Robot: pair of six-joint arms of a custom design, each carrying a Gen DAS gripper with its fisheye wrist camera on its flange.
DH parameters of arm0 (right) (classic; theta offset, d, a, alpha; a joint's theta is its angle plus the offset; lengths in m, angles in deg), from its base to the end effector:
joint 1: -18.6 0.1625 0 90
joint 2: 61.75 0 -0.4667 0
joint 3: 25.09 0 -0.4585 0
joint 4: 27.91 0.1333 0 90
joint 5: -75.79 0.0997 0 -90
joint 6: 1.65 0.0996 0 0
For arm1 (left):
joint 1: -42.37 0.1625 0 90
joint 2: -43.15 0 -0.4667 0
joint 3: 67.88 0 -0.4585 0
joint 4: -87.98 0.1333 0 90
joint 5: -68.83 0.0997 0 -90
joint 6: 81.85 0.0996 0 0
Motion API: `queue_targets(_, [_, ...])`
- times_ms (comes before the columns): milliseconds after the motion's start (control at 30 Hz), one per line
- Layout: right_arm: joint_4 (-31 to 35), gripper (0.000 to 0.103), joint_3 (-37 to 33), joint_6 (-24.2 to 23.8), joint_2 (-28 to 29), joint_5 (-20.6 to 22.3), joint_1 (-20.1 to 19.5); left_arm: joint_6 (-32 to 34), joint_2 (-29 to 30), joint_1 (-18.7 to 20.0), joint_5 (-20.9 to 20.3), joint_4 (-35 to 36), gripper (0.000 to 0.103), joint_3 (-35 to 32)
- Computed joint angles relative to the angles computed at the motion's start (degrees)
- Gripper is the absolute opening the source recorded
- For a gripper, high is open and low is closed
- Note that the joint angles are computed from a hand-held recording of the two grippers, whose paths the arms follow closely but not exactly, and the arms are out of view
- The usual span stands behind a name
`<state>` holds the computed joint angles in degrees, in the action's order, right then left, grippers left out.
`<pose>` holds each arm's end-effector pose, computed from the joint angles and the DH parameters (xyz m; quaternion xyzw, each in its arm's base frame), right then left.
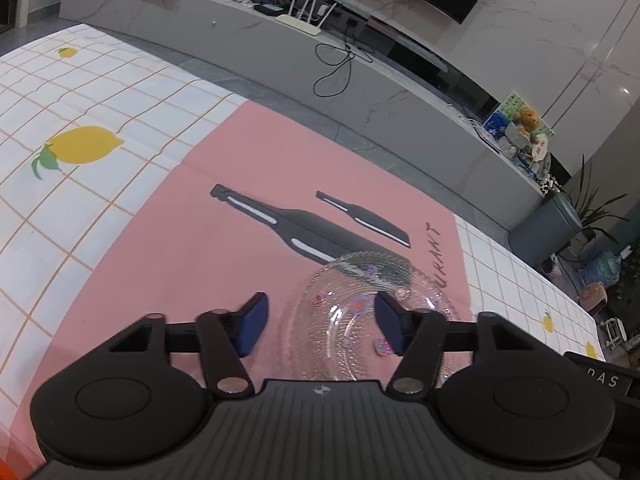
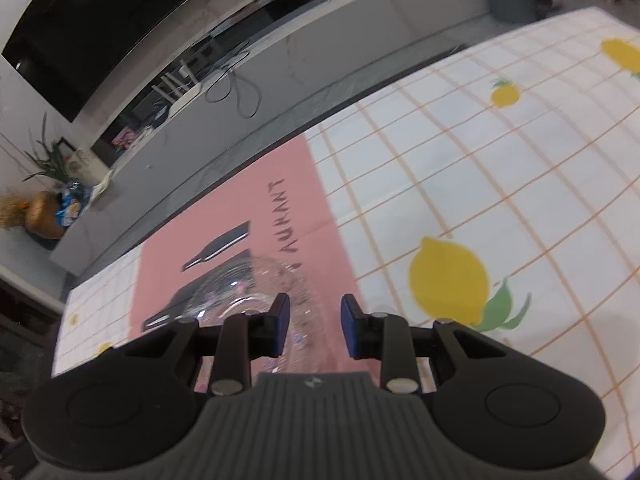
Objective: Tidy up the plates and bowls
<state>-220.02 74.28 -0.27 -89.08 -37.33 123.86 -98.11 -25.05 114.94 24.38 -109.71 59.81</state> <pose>0.2720 -0.6391 -0.0887 0.0627 -0.9455 0.2795 0.1547 0.0379 -0.5617 0.2286 -0.1495 0.8432 -0.4627 0.2291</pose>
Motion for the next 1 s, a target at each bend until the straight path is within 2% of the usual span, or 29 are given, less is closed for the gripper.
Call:
queue_targets(133, [1.04, 0.028, -0.30, 1.26, 0.13, -0.06, -0.43, -0.30, 0.21, -0.03, 1.73, -0.07, 0.058, -0.09])
queue_targets(200, [2.75, 0.028, -0.48, 2.15, -0.04, 0.07, -0.72, -1.13, -0.47, 0.55, 0.15, 1.34, 0.054, -0.05])
queue_targets(233, [2.99, 0.028, -0.52, 2.52, -0.03, 0.18, -0.85, -1.39, -0.86, 0.95, -1.18, 2.01, 0.050, -0.06])
queue_targets(333, [3.46, 0.028, -0.46, 3.01, -0.12, 0.43, -1.19, -2.56, -1.05, 1.07, -1.05, 4.02, 0.049, -0.47])
queue_targets(433, [4.05, 0.028, -0.32, 2.86, -0.35, 1.52, -1.43, -2.40, -1.16, 1.58, -3.28, 2.97, 0.049, -0.26])
queue_targets(500, [4.08, 0.028, -0.34, 2.27, -0.30, 2.26, -1.59, -3.91, -1.65, 1.89, -3.85, 5.39, 0.049, -0.51])
queue_targets(733, [5.64, 0.026, -0.60, 0.99, -0.21, 4.42, -2.19, -3.25, -1.34, 1.63, -3.25, 5.01, 0.048, -0.46])
queue_targets(800, [5.80, 0.022, -0.68, 0.36, -0.10, 4.93, -2.29, -2.81, -1.30, 1.53, -3.39, 5.19, 0.036, -0.43])
queue_targets(900, [6.00, 0.017, -0.76, 0.12, 0.05, 6.27, -2.62, -3.98, -1.62, 1.87, -4.63, 5.72, 0.026, -0.33])
queue_targets(1000, [5.47, 0.014, -0.69, -0.22, 0.23, 7.55, -2.96, -3.29, -1.27, 1.53, -2.80, 5.76, 0.015, -0.37])
